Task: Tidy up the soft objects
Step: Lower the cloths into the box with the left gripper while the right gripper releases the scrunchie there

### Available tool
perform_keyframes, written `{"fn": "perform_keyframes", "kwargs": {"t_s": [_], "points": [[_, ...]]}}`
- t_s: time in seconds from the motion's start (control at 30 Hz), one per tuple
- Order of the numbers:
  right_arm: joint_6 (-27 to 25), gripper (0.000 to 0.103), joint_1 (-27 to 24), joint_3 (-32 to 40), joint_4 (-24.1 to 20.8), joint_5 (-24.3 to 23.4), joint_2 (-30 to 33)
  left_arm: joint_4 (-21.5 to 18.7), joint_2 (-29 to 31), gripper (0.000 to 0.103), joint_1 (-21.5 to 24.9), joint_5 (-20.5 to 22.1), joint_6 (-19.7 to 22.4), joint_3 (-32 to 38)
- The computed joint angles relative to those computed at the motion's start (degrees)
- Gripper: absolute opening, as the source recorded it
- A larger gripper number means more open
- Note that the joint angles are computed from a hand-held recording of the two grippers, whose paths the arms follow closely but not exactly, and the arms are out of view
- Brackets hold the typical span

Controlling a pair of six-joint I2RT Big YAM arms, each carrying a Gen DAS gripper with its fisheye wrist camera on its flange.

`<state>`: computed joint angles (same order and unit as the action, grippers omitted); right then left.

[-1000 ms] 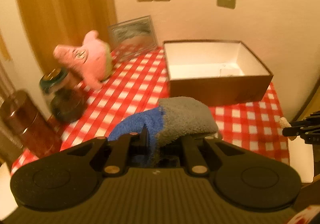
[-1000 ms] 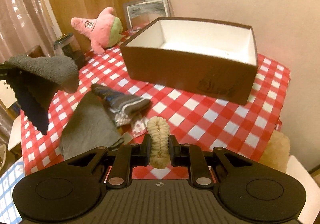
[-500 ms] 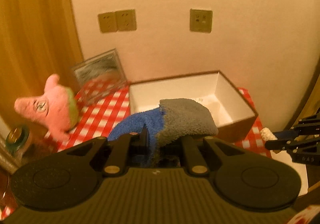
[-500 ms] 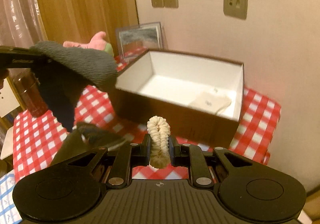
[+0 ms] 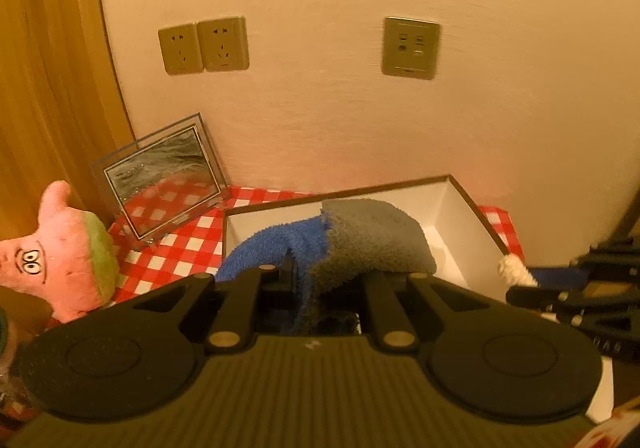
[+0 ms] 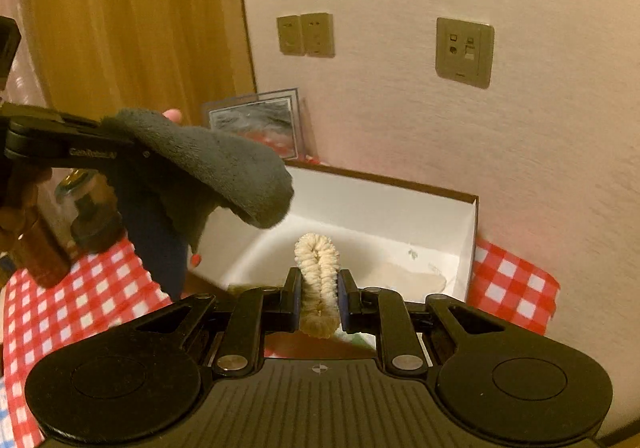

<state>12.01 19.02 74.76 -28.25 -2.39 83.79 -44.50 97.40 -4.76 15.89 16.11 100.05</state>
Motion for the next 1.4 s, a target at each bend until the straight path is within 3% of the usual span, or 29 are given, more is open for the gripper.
{"fn": "perform_keyframes", "kwargs": {"t_s": [0.23, 0.27, 0.3, 0.4, 0.77, 0.87, 0.9, 0.93, 1.0, 1.17, 1.4], "points": [[0.5, 0.018, -1.4, 4.4, 0.4, -0.6, 6.0, -1.6, 7.1, 0.014, -1.1, -2.2, -1.2, 7.5], [0.6, 0.018, -1.4, 4.7, 0.4, -0.6, 6.5, -2.1, 8.1, 0.018, -1.2, -2.3, -1.7, 8.4], [0.7, 0.018, -1.5, 5.1, 0.3, -0.8, 7.1, -2.7, 9.2, 0.028, -1.1, -2.0, -1.7, 9.4], [1.2, 0.018, -1.8, 5.9, 0.3, -1.1, 8.6, -3.5, 11.1, 0.039, -1.2, -2.5, -1.5, 10.5], [2.1, 0.018, -1.8, 7.0, 0.0, -2.1, 11.2, -5.6, 12.4, 0.040, 0.2, -1.7, -0.7, 10.7], [2.5, 0.019, -1.6, 6.9, 2.2, -3.2, 11.5, -5.6, 11.8, 0.040, 0.7, -1.2, -0.7, 9.9], [2.5, 0.029, -1.4, 7.2, 2.7, -2.9, 11.7, -5.6, 11.6, 0.040, 0.8, -1.1, -0.8, 9.6], [2.6, 0.047, -1.0, 7.4, 3.1, -1.8, 12.0, -5.5, 11.3, 0.040, 1.0, -0.9, -0.8, 9.3], [2.7, 0.065, -0.5, 6.6, 6.2, 0.2, 11.7, -5.5, 10.7, 0.040, 1.4, -0.5, -0.8, 8.5], [3.7, 0.065, -0.6, 6.6, 7.2, -0.8, 11.6, -5.2, 8.8, 0.041, 2.6, 0.6, -0.7, 6.4], [4.8, 0.066, -1.1, 6.2, 3.7, -0.4, 10.4, -5.4, 6.1, 0.041, 3.9, 1.6, -0.1, 3.4]]}}
